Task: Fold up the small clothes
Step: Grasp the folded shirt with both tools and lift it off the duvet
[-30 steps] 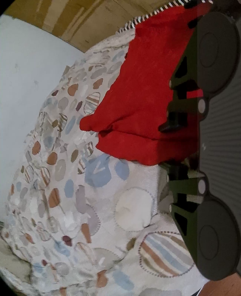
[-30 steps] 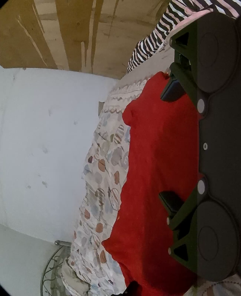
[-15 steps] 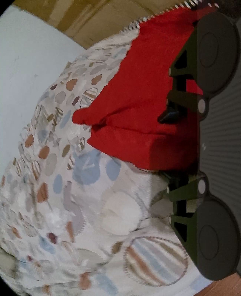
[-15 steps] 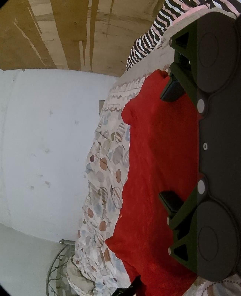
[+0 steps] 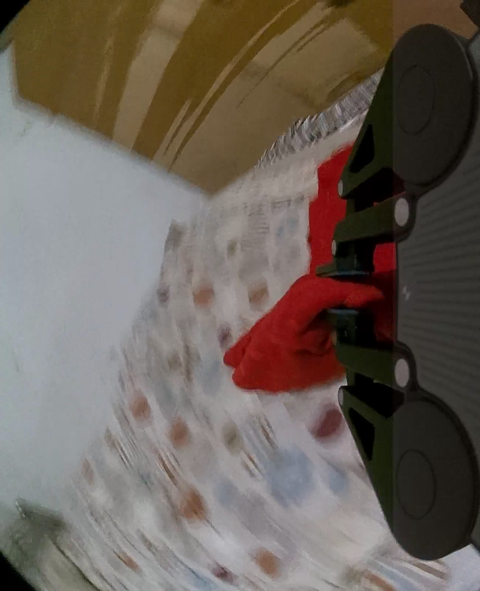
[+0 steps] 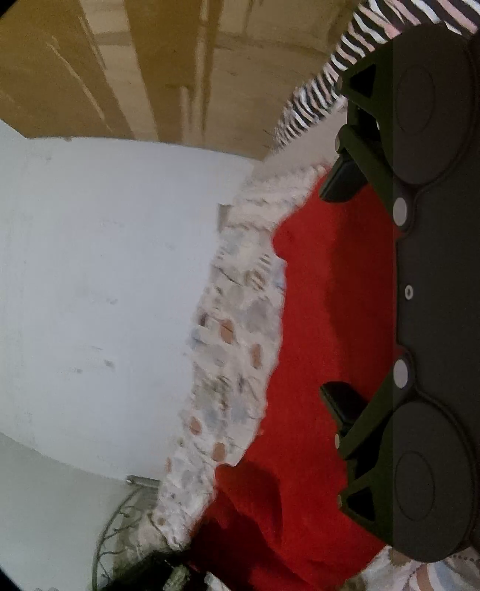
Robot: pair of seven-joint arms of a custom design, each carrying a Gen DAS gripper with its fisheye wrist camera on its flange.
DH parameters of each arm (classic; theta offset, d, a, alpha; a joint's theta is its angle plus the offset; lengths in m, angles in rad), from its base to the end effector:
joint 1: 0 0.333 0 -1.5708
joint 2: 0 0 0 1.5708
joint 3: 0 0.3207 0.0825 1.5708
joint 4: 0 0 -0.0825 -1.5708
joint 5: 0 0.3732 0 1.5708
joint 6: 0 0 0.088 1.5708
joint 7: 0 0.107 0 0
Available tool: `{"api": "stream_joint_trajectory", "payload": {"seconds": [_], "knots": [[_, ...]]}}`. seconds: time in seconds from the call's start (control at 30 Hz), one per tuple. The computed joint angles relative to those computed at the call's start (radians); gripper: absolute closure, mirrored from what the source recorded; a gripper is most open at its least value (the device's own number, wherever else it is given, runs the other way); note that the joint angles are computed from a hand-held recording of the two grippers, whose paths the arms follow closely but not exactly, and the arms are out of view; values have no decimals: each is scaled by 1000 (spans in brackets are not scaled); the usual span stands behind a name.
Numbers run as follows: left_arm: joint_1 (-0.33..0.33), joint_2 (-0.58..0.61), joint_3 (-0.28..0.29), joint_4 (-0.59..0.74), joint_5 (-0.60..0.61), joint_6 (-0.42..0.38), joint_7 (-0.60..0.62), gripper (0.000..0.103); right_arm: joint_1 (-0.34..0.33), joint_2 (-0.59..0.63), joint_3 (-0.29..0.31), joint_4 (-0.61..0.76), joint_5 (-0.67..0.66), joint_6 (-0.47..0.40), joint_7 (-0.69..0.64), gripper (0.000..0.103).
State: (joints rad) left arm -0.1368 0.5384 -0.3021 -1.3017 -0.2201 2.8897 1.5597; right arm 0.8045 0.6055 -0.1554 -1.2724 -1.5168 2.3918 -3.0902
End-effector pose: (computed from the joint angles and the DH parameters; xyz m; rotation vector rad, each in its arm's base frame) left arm 0.7095 -0.2434 0.5782 -1.6298 1.8282 -1.4210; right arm 0.5915 0.4803 0.4778 -1.4406 1.3491 -1.3091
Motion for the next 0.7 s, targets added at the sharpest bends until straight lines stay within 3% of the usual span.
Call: {"api": "stream_joint_trajectory", "payload": {"seconds": [0.17, 0.33, 0.4, 0.5, 0.57, 0.63, 0.67, 0.7], "knots": [[-89, 135, -66, 242, 56, -162, 183, 88, 25, -98, 12, -134, -55, -119, 42, 0], [-212, 304, -2, 487, 98, -364, 189, 88, 12, -174, 66, -251, -36, -275, 53, 0], [-229, 308, 18, 470, 110, -349, 196, 87, -5, -203, 92, -294, -22, -304, 63, 0], [-216, 235, 16, 331, 112, -252, 224, 85, -29, -230, 128, -338, -23, -333, 79, 0], [-202, 224, 0, 315, 91, -241, 225, 77, -47, -239, 147, -355, -29, -334, 92, 0], [-200, 210, 3, 300, 83, -215, 208, 45, -62, -243, 161, -365, -25, -332, 95, 0], [-206, 192, 16, 276, 95, -191, 197, 35, -66, -243, 166, -368, -26, -334, 100, 0], [-219, 169, 39, 238, 116, -147, 179, 20, -68, -242, 169, -368, -28, -338, 105, 0]]}}
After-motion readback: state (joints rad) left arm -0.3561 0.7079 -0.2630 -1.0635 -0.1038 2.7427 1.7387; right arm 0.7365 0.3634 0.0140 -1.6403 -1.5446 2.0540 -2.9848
